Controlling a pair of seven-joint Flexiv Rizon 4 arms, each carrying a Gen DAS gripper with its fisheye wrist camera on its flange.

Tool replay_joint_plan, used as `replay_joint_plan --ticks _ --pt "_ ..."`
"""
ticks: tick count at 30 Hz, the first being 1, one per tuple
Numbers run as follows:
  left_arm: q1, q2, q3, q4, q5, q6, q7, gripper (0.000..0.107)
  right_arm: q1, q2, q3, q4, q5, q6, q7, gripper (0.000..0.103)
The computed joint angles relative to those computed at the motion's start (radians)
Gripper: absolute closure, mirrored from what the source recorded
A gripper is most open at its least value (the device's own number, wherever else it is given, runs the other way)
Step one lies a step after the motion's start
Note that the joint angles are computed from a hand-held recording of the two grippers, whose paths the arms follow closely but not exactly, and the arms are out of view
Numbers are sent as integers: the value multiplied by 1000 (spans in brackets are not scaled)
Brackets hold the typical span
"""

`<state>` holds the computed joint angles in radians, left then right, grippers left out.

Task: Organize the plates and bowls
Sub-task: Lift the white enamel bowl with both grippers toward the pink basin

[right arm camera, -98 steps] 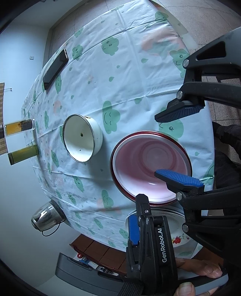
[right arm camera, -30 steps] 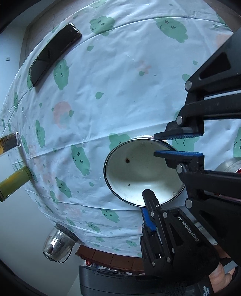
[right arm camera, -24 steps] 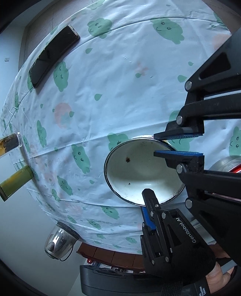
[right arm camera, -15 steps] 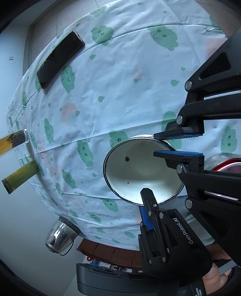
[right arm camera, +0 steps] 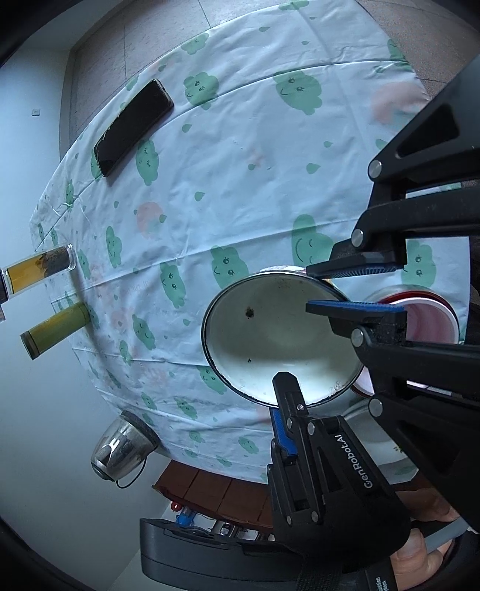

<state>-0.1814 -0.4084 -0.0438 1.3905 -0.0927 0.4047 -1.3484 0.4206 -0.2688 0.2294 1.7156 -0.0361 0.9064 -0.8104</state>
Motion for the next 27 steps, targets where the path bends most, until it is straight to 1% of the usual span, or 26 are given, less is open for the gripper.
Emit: replay_joint_plan --ticks 16,27 --pt "13 107 4 125 -14 32 6 98 33 59 17 70 -20 29 56 87" --pt "26 157 8 192 -21 41 18 98 52 79 30 101 -28 40 90 87"
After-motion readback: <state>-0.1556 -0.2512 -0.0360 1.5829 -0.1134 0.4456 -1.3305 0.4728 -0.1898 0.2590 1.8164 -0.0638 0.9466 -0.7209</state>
